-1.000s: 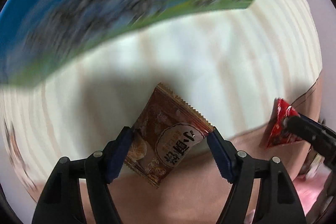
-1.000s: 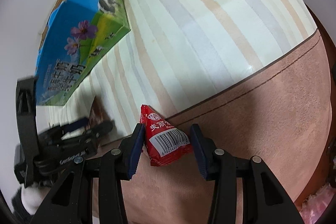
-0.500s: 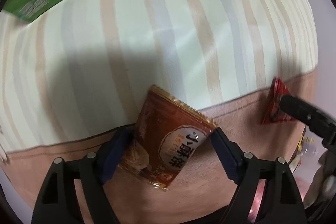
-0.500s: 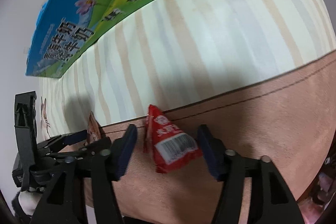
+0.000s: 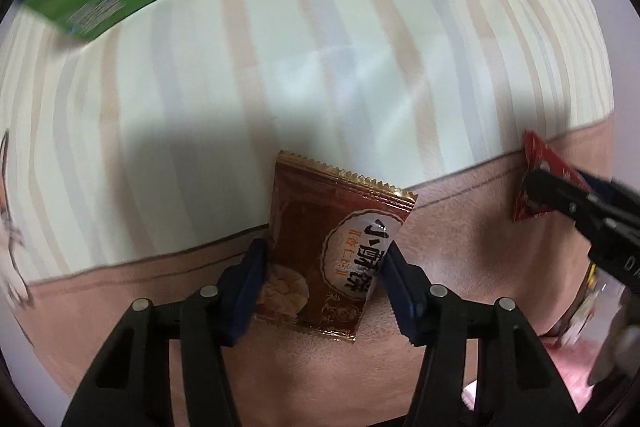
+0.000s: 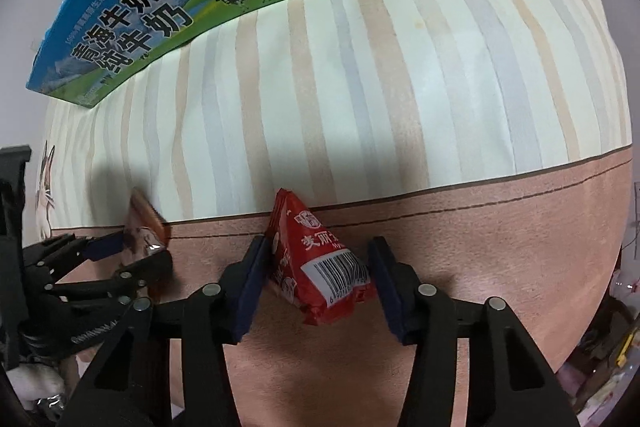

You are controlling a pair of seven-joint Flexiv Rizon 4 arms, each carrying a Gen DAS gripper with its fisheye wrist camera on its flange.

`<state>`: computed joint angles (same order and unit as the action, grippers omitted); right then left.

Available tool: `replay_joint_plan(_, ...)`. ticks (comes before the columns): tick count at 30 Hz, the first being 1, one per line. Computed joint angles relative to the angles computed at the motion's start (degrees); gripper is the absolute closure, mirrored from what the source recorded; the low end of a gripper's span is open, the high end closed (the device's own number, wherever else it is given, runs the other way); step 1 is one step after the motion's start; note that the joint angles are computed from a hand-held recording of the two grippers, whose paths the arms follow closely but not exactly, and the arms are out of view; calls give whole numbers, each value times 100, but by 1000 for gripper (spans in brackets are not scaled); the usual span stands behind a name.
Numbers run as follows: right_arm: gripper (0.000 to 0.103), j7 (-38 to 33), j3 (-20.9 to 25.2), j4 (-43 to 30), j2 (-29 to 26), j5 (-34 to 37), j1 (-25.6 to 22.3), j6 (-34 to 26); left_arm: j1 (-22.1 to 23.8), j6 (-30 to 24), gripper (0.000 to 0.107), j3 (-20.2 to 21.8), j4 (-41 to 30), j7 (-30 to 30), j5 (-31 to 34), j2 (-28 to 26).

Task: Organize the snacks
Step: 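Carry both packets into the box and open both tools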

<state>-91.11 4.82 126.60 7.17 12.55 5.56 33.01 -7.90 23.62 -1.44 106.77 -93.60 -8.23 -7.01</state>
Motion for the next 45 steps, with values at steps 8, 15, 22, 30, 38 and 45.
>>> replay_joint_plan(8,52,-90,-14,84,289,288,49,-12,168,179,53,161,640,-275,-260,575)
replay_joint_plan(15,52,-177,-47,-152,615,819,245,-183,470,127,53,310,475,52,-556,896)
replay_joint_plan(22,52,-461,-257,-1063,592,1332,404,-604,904,-22,53,111,-286,222,-1020,949)
replay_joint_plan(30,52,-676,-262,-2536,-200,1388,434,-800,1064,-126,53,-11,-1728,97,-937,139)
replay_joint_plan(38,52,-401,53,-4170,-1704,551,449,-865,989,-1022,53,8,-4326,-316,-299,-1762)
replay_joint_plan(45,52,110,201,-5312,-2941,-104,455,-1528,873,-2479,53,209,-6578,-396,322,-3314)
